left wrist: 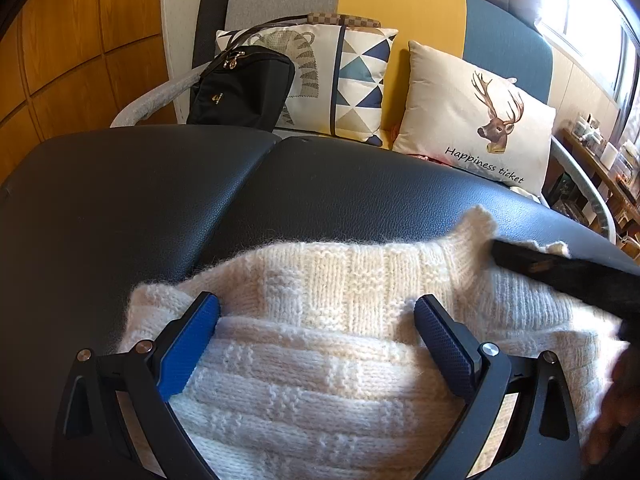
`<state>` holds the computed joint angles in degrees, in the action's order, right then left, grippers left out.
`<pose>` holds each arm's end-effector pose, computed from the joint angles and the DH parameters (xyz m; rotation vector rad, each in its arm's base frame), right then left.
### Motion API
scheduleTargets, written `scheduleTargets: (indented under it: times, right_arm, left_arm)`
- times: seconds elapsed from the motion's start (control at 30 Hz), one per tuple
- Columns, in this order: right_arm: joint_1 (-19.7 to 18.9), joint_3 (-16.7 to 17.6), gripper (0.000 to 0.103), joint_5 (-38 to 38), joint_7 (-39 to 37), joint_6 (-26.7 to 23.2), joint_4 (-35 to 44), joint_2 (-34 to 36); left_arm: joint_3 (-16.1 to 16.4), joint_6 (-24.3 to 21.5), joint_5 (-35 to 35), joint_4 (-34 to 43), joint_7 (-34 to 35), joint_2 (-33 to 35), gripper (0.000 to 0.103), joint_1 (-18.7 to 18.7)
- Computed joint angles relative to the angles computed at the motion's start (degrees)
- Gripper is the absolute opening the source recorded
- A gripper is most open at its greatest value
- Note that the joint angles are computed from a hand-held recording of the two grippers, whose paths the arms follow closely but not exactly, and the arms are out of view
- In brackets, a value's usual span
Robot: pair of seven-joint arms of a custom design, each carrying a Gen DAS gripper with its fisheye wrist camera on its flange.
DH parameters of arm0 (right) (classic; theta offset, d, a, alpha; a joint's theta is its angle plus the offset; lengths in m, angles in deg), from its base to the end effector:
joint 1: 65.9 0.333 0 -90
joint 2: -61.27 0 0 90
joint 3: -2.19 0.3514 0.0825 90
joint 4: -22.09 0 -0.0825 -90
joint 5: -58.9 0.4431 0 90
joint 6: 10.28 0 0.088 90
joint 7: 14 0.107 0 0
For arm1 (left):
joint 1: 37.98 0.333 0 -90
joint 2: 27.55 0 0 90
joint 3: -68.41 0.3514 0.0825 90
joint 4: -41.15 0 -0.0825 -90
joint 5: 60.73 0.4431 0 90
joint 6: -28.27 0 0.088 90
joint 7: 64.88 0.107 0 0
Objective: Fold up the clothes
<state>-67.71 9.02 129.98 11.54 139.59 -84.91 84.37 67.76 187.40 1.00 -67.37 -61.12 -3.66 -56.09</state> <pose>0.7145 0.0353 0.3199 -1.7532 1.4713 -0.0606 0.6615 -0.2651 0.3100 -1.9988 1.5680 -0.6369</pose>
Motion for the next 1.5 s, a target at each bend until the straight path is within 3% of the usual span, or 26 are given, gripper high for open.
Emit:
scheduleTargets:
  times: [0.03,0.1,0.17,0.23,0.37,0.43,0.57,0.6,0.7,0.8,0.93,1.0,1.07,1.13,1.27,1.33,1.43,1.5]
  right_arm:
    - [-1.6,1.0,0.012,5.1,-5.2,1.0,-2.0,-2.1]
    - [-1.0,-0.3,0.013,8.0,-7.8,6.7,-4.7,-5.0]
    - [-0.1,-3.0,0.017,3.1,-1.6,8.9,-5.8,-5.7]
    - [-0.2,-4.6,0.017,-2.3,4.2,7.6,-5.4,-4.8]
    - [-0.4,-5.0,0.017,-11.6,10.1,4.3,-3.5,-1.9]
    - [0.4,-5.6,0.009,-16.8,15.2,5.1,-2.4,-0.1]
    - [-1.0,-3.1,0.004,-17.2,16.3,9.7,-1.7,1.3]
    - [-2.2,-2.1,0.007,-16.0,15.8,9.6,-1.9,1.0]
    - [-7.8,2.5,0.009,-1.5,5.0,11.5,-3.9,-2.1]
    - [-7.5,0.5,0.014,5.0,1.2,15.8,-7.6,-6.2]
    - [-6.1,-3.3,0.014,0.3,2.3,8.4,-9.0,-7.3]
    - [-4.9,-4.2,0.014,-1.8,3.5,7.6,-8.1,-6.0]
    - [-3.2,-5.6,0.014,-7.3,9.6,8.4,-7.3,-4.5]
    - [-2.2,-6.2,0.007,-11.6,15.0,10.2,-7.3,-3.5]
    - [-4.3,-3.2,0.002,-8.3,13.3,15.7,-7.0,-2.2]
    - [-6.8,-1.6,0.008,-4.7,11.3,12.7,-6.8,-2.7]
    - [-10.9,-0.2,0.016,11.7,-0.2,10.1,-9.2,-7.2]
    - [-11.3,-1.1,0.018,17.0,-2.7,14.0,-11.6,-10.4]
  left_arm:
    - [0.0,-0.2,-0.1,0.1,0.2,0.0,0.099,0.0]
    - [-0.1,-0.7,-0.3,0.2,0.5,0.1,0.099,-0.1]
    - [-0.2,-1.0,-0.4,0.3,0.7,0.2,0.099,-0.1]
    - [-0.2,-1.3,-0.5,0.4,0.9,0.2,0.099,-0.2]
    - [-0.2,-1.3,-0.4,0.4,0.8,0.2,0.099,-0.2]
    - [-0.2,-1.4,-0.4,0.5,0.8,0.2,0.099,-0.2]
    - [-0.2,-1.5,-0.3,0.5,0.8,0.2,0.099,-0.3]
    - [-0.2,-1.5,-0.3,0.5,0.8,0.2,0.099,-0.2]
    - [-0.2,-1.3,-0.2,0.4,0.7,0.2,0.099,-0.2]
    - [-0.3,-1.7,-0.4,0.6,1.0,0.3,0.099,-0.3]
    - [-0.4,-2.2,-0.6,0.7,1.3,0.2,0.099,-0.3]
    - [-0.3,-1.7,-0.5,0.6,1.0,0.2,0.099,-0.3]
    - [-0.3,-1.4,-0.3,0.5,0.7,0.1,0.099,-0.2]
    - [-0.3,-1.5,-0.3,0.5,0.8,0.2,0.099,-0.3]
    - [-0.3,-1.7,-0.3,0.6,1.0,0.2,0.099,-0.3]
    - [-0.3,-1.5,-0.4,0.6,1.0,0.2,0.099,-0.2]
    - [-0.3,-1.5,-0.4,0.5,1.1,0.2,0.099,-0.2]
    - [-0.3,-1.7,-0.5,0.6,1.2,0.1,0.099,-0.2]
